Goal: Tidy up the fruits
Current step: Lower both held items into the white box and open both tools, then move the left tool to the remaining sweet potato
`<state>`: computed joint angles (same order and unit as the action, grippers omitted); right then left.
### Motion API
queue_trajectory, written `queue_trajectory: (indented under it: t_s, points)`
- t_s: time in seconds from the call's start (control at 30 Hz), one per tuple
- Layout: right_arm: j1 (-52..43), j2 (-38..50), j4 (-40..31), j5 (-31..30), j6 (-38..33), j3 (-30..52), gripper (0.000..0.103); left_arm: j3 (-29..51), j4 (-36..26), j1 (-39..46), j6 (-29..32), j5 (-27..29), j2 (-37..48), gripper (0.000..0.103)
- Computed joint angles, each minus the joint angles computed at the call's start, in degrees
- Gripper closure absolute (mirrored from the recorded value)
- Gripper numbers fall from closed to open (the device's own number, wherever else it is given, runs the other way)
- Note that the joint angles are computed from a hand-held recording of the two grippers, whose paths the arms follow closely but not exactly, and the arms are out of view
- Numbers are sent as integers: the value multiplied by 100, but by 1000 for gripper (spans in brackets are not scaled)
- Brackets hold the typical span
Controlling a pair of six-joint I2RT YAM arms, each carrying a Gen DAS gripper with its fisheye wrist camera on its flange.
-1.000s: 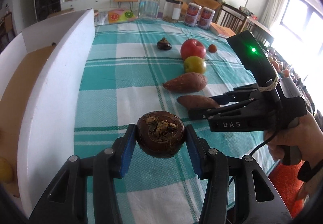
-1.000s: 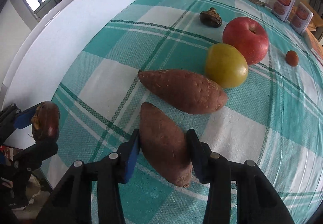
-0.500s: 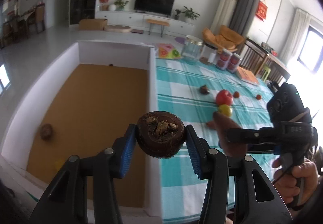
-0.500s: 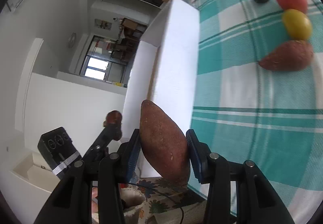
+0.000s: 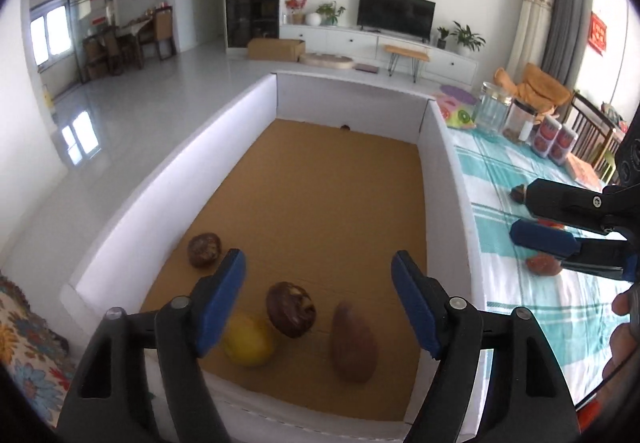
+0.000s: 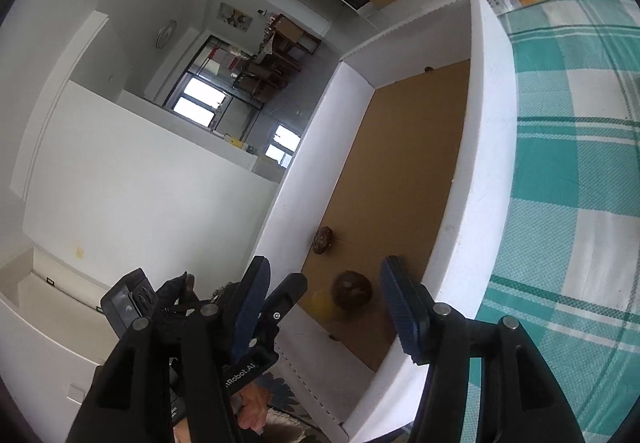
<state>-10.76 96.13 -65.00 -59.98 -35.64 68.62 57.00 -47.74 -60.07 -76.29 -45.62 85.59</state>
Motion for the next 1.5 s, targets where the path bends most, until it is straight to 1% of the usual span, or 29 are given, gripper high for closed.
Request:
queue_trajectory:
  t_s: [0.07,0.1,0.13,0.2,0.27,0.37,0.4,0.43,0.47,0.5,0.53,0.57,0.6,0.63,0.7,0.73,0.8,0.87,0.93,1.07,1.17,1.3,1.43,1.5]
  points:
    - [-787,-11,57,104,-441,67,37,199,210,-133,209,-64,135,26]
    - [-1184,-37,325,217,-533,11,30,263,337,-253,324,-88,153,26]
    - [-1611,-105,809,398,-520,-122,22,383,572,-345,540,-66,257,26]
    - [-2302,-93,1998,885,-340,-434,16,694,1086,-513,1071,72,551,23]
    - [-2834,287,3015,1468,-279,-590,16,1099,1683,-645,1683,364,1036,18]
    - [-3410,1060,4262,2175,-242,-587,16,1732,2460,-630,2430,1292,1919,18]
    - [-3548,1328,4479,2347,-231,-482,16,1911,2679,-623,2563,1540,2209,18]
    - [-3715,1532,4621,2440,-292,-437,16,2162,2753,-608,2643,1731,2524,18]
    - [-3857,1674,4709,2525,-376,-409,16,2416,2803,-585,2714,1891,2841,18]
    - [-3943,1858,4576,2645,-321,-224,16,2674,2835,-549,2783,2019,3147,18]
    - [-4049,1961,4250,2472,-266,44,17,2932,2765,-552,2777,2081,3426,18]
    - [-4106,1944,4312,2263,-212,45,17,3197,2680,-520,2787,2137,3697,18]
    - [-4145,1806,4551,2201,-176,-87,16,3412,2634,-510,2795,2150,3921,18]
    - [-4180,1679,4825,2218,-187,-281,15,3528,2632,-488,2824,2130,4074,18]
    - [-4110,1676,4985,2261,-175,-448,15,3756,2565,-483,2877,1948,4331,18]
    - [-4098,1681,4938,2289,-190,-429,15,3863,2523,-461,2944,1828,4449,18]
    - [-4015,1680,5200,2405,-87,-560,15,4009,2361,-450,3013,1560,4602,18]
    - [-4006,1668,5298,2393,-36,-601,15,4097,2260,-393,3033,1344,4739,18]
    - [-4002,1641,5437,2418,13,-670,15,4120,2197,-303,2989,1268,4837,18]
    - [-4020,1593,5511,2356,41,-725,15,4046,2262,-205,2804,1403,4886,18]
    - [-3981,1575,5515,2354,10,-759,15,4053,2285,-230,2831,1381,4898,18]
    - [-3931,1536,5620,2432,-28,-844,15,4067,2286,-200,2769,1438,4918,18]
    - [-3944,1532,5790,2518,128,-881,15,3880,2480,-135,2751,1616,4838,18]
    - [-3939,1568,5822,2609,185,-853,15,3915,2444,-137,2752,1612,4861,18]
